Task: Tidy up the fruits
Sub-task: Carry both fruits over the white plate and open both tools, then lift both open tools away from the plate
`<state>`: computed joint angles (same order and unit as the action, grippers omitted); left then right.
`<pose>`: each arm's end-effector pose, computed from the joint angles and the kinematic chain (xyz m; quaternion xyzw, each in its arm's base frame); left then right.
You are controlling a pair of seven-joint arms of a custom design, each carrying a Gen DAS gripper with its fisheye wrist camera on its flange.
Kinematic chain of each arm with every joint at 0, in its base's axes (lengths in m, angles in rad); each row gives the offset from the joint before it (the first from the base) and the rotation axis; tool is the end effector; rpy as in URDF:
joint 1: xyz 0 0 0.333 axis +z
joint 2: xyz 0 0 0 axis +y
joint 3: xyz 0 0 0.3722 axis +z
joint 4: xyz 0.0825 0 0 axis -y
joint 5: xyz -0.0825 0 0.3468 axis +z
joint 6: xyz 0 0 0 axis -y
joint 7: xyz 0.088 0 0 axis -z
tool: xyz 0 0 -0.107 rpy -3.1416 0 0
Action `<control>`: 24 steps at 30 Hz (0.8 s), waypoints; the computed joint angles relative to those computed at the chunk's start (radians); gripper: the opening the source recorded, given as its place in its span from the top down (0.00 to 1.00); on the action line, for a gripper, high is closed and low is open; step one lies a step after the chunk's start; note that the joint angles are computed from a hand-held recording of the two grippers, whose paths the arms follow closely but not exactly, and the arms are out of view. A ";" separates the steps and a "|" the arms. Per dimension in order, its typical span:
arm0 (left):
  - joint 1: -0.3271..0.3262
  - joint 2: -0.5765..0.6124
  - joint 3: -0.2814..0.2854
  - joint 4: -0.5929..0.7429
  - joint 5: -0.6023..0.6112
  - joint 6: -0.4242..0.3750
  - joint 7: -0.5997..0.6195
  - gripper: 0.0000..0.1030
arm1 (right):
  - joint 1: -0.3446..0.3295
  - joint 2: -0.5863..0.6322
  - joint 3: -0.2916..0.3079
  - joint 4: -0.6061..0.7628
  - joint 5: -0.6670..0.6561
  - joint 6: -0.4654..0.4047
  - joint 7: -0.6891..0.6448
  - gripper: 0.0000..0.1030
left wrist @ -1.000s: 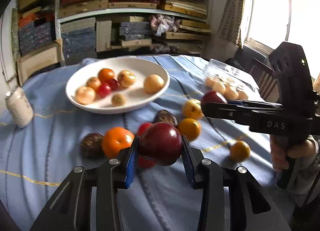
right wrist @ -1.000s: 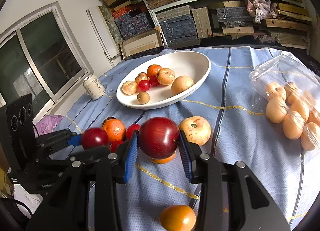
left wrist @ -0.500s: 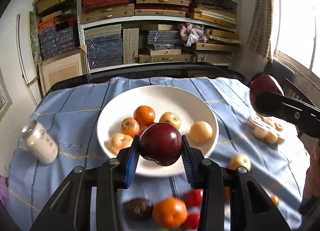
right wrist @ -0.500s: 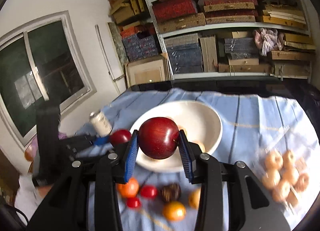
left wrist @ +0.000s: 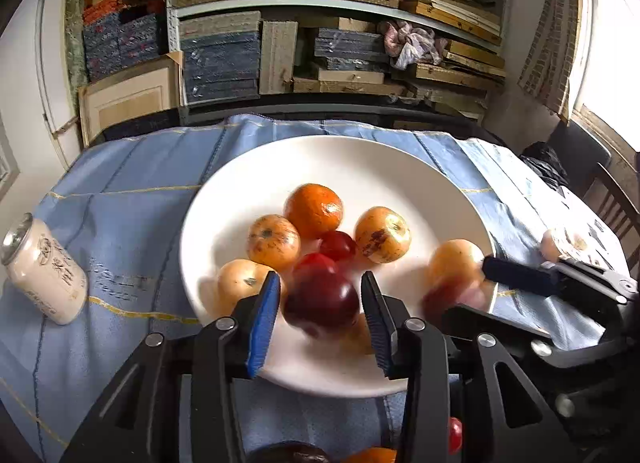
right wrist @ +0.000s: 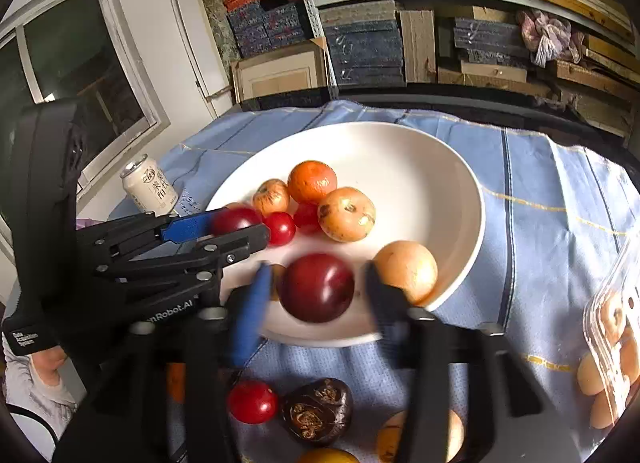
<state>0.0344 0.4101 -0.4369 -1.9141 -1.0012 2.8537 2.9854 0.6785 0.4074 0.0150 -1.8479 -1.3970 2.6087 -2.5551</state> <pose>0.6217 -0.1773 0.4119 -0.3335 0.8582 -0.3725 0.1163 0.4890 0.4324 0.4032 -0.5267 0.7283 -0.2532 0.3579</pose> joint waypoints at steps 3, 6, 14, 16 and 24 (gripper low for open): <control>0.024 -0.008 -0.016 0.005 -0.046 -0.011 0.026 0.38 | 0.004 -0.016 -0.004 -0.016 -0.039 -0.001 0.048 0.36; 0.036 -0.036 -0.008 0.005 -0.101 -0.039 0.054 0.36 | 0.020 -0.064 0.009 -0.047 -0.100 -0.049 0.117 0.36; 0.101 -0.168 0.065 -0.041 -0.330 -0.212 0.114 0.07 | 0.105 -0.238 0.151 -0.139 -0.298 -0.374 0.215 0.12; 0.090 -0.189 0.103 -0.075 -0.299 -0.227 0.117 0.07 | 0.115 -0.253 0.188 -0.156 -0.285 -0.426 0.198 0.12; 0.038 -0.225 0.202 -0.217 -0.559 -0.130 0.471 0.07 | 0.198 -0.241 0.274 -0.339 -0.179 -0.636 0.435 0.10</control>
